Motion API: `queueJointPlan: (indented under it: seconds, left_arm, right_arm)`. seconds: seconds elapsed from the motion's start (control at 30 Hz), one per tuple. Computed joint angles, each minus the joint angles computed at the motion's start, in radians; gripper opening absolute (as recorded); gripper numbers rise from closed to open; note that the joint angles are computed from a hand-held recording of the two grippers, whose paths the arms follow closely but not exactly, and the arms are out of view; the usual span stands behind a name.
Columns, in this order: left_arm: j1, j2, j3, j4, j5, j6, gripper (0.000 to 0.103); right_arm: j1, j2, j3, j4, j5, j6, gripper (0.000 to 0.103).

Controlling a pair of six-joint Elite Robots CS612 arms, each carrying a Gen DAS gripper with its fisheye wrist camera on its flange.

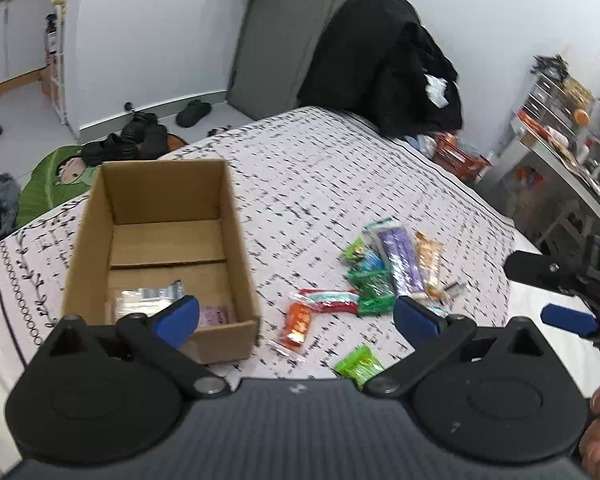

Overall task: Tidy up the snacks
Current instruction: 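Grasp green candy bag with left tool while right tool grasps blue packet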

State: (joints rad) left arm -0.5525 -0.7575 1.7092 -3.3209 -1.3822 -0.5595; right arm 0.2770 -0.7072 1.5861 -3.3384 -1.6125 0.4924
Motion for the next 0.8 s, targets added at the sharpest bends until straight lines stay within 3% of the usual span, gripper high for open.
queueJointPlan:
  seconds: [0.2,0.33,0.53,0.8]
  left_arm:
    - [-0.012,0.012,-0.004,-0.016,-0.044,0.035,0.102]
    - [-0.015,0.022,-0.007,-0.034,-0.07,0.014,0.102]
    - [-0.023,0.039,-0.022,0.005,-0.082,0.011,0.099]
    - [-0.032,0.067,-0.051,0.058,-0.095,0.009,0.098]
  right_arm:
    - [-0.014,-0.008,0.013,0.04,-0.013,-0.051,0.102]
    - [-0.023,-0.005,0.016,0.058,-0.008,-0.059,0.102]
    - [-0.026,0.013,0.006,0.097,-0.026,-0.076,0.1]
    - [-0.039,0.034,-0.007,0.111,0.009,-0.06,0.099]
